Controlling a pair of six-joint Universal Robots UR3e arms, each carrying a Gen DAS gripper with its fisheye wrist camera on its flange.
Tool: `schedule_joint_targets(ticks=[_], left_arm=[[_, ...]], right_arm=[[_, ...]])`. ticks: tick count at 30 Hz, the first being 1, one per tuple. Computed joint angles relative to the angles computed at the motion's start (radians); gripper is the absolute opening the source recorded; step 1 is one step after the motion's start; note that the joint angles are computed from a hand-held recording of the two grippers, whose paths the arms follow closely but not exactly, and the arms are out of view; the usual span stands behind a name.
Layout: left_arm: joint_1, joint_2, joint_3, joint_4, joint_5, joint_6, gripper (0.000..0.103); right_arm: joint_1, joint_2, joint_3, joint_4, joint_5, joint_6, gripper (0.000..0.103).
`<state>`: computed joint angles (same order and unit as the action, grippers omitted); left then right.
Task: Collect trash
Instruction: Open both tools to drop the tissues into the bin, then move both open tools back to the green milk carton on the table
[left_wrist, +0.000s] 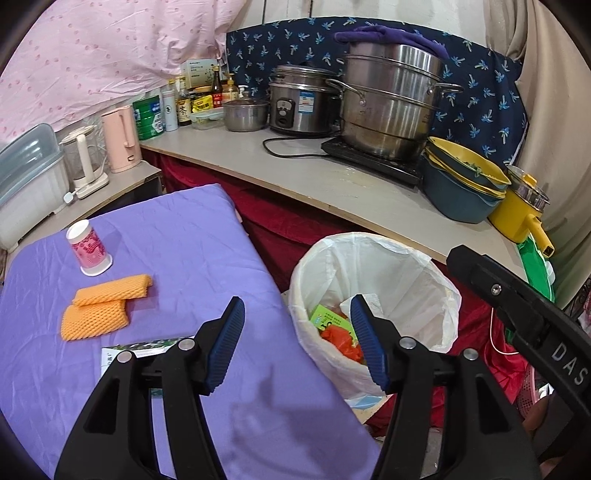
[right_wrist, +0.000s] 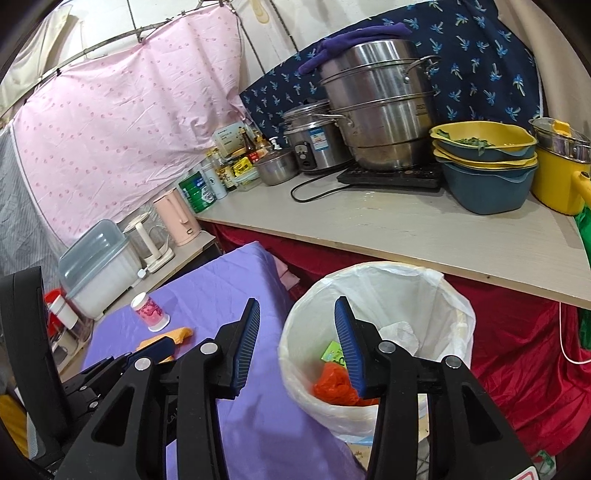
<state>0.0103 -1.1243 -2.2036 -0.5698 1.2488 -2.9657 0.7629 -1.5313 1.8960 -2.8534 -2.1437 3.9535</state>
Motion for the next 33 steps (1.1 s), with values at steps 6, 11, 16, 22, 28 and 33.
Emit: schedule_joint_targets(ticks=[6,11,16,22,28,33], left_arm=[[0.143,0.113,-0.042,-0.096,-0.079,0.076,0.057],[0.287,0.214,-0.077,-0.201,-0.151,0.164,0.058],[0.478,0.333,-0.12,-0.352,-0.24,0.29,0.064],[0.713,0.41,-0.143,-0.541,-0.32,0.464,0.064],[0.863,0.368,-0.162,-0.559,-0.327,0.562,0.065],[0.953,0.286,-0.173,-0.51,-0.329,0.607,0.065]], right_arm=[[0.04,0.073,-0.086,0.027,-0.008,0.008,0.043],[0.064,0.138,-0.155,0.041,0.003,0.009,0.045],[0.085,0.221,-0.234,0.053,0.031,0.008,0.045],[0.102,0.342,-0.36,0.079,0.084,-0.005,0.046],[0.108,0.48,-0.516,0.118,0.144,-0.021,0.051],[0.099,0.585,-0.653,0.163,0.195,-0.039,0.051]])
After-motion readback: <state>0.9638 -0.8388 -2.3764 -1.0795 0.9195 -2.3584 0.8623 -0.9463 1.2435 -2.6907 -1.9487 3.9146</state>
